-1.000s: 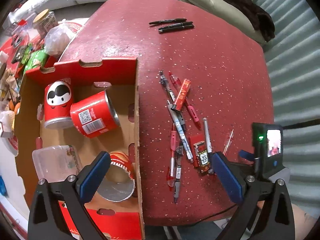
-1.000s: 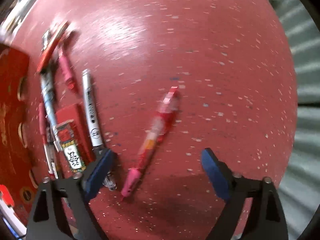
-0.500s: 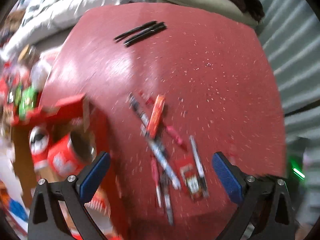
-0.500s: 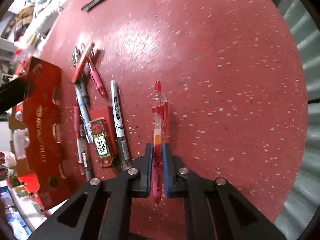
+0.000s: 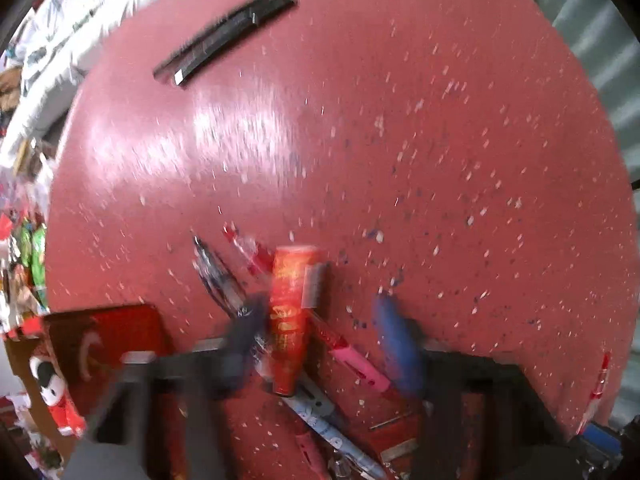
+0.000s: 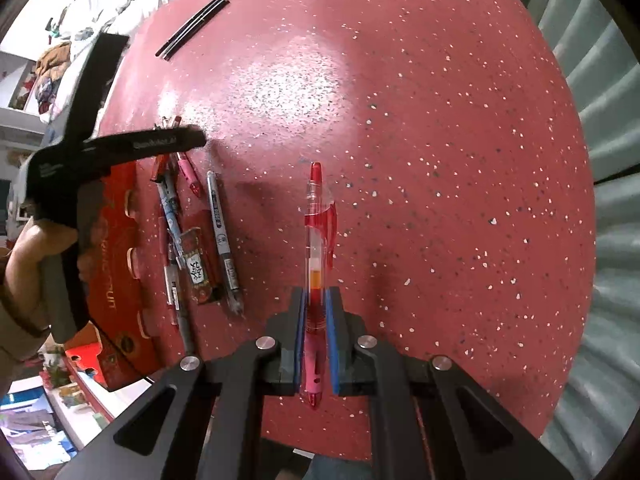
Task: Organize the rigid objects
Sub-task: 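Grasp the slim red tube with the left tool while the right tool holds the pen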
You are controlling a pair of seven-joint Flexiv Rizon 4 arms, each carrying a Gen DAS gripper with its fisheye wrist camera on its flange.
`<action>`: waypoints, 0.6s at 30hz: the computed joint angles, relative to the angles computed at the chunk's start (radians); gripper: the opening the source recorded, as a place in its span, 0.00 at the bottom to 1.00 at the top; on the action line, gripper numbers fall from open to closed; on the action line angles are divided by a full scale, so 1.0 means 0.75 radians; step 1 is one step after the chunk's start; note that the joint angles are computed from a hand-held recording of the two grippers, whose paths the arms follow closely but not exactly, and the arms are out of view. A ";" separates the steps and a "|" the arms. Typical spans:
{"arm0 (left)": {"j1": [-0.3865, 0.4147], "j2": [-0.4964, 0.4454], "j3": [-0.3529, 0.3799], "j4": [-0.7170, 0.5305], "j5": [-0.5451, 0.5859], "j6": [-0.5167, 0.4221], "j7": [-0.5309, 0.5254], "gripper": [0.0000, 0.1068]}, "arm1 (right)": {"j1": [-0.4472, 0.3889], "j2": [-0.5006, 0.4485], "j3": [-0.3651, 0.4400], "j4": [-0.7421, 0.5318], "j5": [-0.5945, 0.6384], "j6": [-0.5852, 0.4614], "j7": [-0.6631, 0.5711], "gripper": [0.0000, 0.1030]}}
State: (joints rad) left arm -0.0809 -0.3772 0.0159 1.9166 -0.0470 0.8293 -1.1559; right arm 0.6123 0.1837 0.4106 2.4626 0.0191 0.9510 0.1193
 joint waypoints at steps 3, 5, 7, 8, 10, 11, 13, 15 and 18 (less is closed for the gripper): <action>0.013 0.007 -0.001 -0.010 -0.025 -0.052 -0.002 0.19 | -0.009 -0.001 -0.004 0.011 -0.015 0.026 0.003 0.10; 0.039 0.028 -0.014 0.006 -0.088 -0.069 0.022 0.19 | -0.014 0.006 -0.002 0.016 -0.032 0.034 0.013 0.10; 0.070 0.066 -0.028 0.032 -0.170 -0.090 0.060 0.19 | -0.021 0.009 0.002 0.021 -0.060 0.045 0.037 0.10; 0.078 0.088 -0.031 0.045 -0.198 -0.094 0.081 0.19 | -0.024 0.013 0.004 0.024 -0.073 0.050 0.049 0.10; 0.091 0.136 -0.034 0.072 -0.255 -0.107 0.123 0.19 | -0.028 0.013 0.006 0.028 -0.099 0.066 0.072 0.10; 0.096 0.157 -0.034 0.082 -0.280 -0.116 0.141 0.19 | -0.029 0.020 0.006 0.027 -0.106 0.062 0.076 0.10; 0.100 0.208 -0.031 0.109 -0.326 -0.131 0.174 0.19 | -0.029 0.032 0.003 0.023 -0.112 0.050 0.072 0.10; 0.104 0.255 -0.026 0.135 -0.373 -0.153 0.206 0.19 | -0.033 0.035 -0.001 0.014 -0.127 0.041 0.070 0.10; 0.104 0.315 -0.013 0.167 -0.418 -0.184 0.236 0.19 | -0.036 0.044 -0.007 -0.008 -0.138 0.010 0.050 0.10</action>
